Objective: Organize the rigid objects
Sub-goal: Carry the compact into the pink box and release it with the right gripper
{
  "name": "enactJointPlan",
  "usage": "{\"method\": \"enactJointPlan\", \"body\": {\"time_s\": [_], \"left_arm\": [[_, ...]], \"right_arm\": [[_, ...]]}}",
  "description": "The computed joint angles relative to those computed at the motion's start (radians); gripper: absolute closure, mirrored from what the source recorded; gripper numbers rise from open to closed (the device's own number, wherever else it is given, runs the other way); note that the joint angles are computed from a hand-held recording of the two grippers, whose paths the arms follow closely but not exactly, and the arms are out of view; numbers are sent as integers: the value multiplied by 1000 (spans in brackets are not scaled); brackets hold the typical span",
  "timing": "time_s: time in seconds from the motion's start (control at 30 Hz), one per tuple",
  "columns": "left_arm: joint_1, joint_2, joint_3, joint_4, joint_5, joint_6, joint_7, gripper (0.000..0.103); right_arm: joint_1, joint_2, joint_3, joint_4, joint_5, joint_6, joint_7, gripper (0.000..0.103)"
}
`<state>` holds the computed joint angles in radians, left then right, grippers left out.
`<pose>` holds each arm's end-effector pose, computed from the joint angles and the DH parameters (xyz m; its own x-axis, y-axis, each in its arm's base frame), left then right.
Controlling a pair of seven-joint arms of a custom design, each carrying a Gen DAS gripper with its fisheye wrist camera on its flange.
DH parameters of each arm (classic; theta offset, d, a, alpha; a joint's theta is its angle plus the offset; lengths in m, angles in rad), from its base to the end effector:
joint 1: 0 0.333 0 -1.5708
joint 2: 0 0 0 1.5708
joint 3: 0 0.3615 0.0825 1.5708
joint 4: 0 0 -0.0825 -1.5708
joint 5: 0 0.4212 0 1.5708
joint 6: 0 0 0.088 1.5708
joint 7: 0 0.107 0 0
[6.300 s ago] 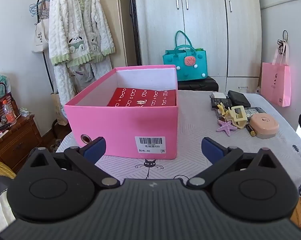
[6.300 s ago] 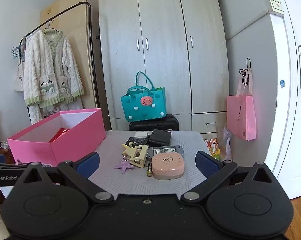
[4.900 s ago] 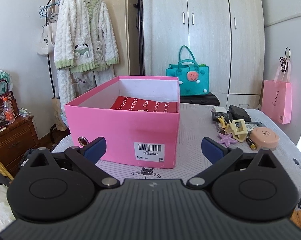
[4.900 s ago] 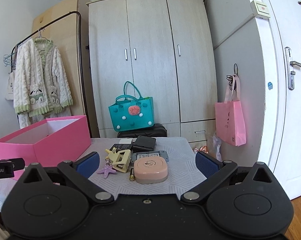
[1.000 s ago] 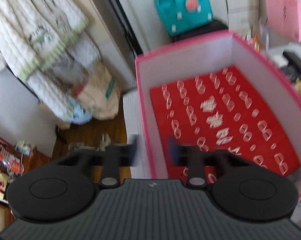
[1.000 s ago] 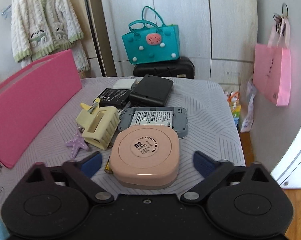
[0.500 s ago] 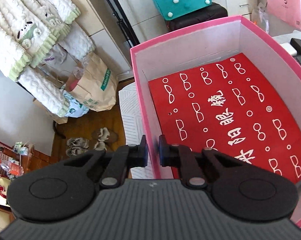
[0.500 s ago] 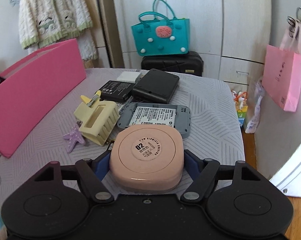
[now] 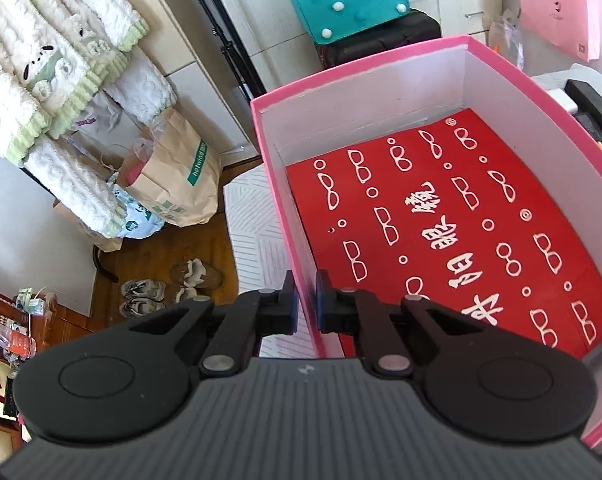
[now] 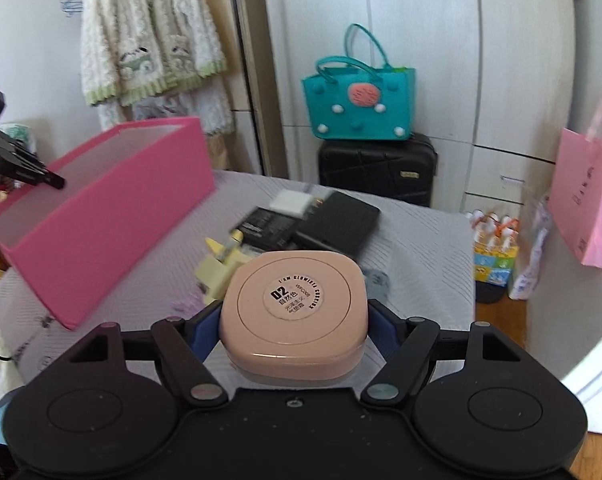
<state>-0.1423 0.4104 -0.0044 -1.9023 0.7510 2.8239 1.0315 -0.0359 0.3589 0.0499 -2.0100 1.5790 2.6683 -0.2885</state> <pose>0.6936 -0.1368 0.3476 -0.1761 -0.9450 -0.2755 -0.8018 0.3000 -0.5168 0.6519 -0.0219 0.3012 0.5130 -0.8479 -0.1339 -0.5945 -0.2384 -0.7679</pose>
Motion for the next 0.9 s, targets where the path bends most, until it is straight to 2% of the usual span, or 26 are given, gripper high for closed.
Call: {"method": "enactJointPlan", "body": {"time_s": [0.2,0.3,0.37,0.47,0.77,0.9], "left_arm": [[26,16,-49,31,-86,-34,101,96],[7,22,-36,39,-79,-38,108,96],[4,21,-34,37,-81,-38,115,95],[2,18,-29,30,-82,-25,114,95],[14,12,-18,-9,-101,67,76,96],[19,9,-15,-21,-111,93,86,95]], "right_arm": [[8,-41,12,24,-127,-142,22,24],[26,-38,20,76,-234,-215,96,24],[35,-22,27,127,-320,-294,155,24],[58,44,36,253,-471,-414,305,24],[188,366,50,737,-854,-514,862,24],[241,499,50,917,-988,-544,1020,24]]}}
